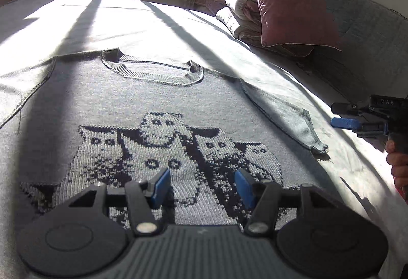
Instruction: Fold clothes
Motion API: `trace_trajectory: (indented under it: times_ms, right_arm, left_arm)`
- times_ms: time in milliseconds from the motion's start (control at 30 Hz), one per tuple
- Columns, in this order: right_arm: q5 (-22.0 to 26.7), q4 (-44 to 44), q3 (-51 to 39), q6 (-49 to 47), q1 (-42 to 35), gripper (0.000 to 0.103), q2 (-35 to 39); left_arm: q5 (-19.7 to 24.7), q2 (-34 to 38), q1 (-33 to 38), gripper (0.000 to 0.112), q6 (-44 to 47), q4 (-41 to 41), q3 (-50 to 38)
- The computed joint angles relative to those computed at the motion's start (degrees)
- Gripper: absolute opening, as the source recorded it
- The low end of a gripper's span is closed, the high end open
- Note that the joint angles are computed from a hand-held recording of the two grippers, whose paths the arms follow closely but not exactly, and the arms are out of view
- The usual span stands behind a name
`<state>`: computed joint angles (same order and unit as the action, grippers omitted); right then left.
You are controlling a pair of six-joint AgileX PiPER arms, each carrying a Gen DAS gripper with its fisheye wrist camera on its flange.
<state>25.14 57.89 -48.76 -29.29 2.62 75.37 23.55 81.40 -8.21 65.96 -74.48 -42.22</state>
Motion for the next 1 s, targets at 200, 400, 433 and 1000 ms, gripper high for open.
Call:
trace_trajectory:
  times_ms: [200,400,433,1000]
  right_arm:
    - [-7.18,-29.34,-3.34,34.37,16.13,0.050,2.53]
    - [-9.80,-62.71,-11.71,68.24,30.56,0.050,12.15]
    - [-9.11,-68.44,-14.01,73.39,32.67,0.050,14.27]
    - [16.66,-90.59,-85.11,78.53,46.08,0.049,66.46]
  left_arm:
    - [6.62,-3.50,13.82,0.058,3.14,0.77,3.74]
    - [11.02,-4.51,22.72,0.058,10.93,-1.43,4.91]
    - [11.51,-4.18,23.71,0.058,12.57,-2.46,4.82]
    - [16.11,2.23,31.57,0.056,27.27,-19.75,7.14]
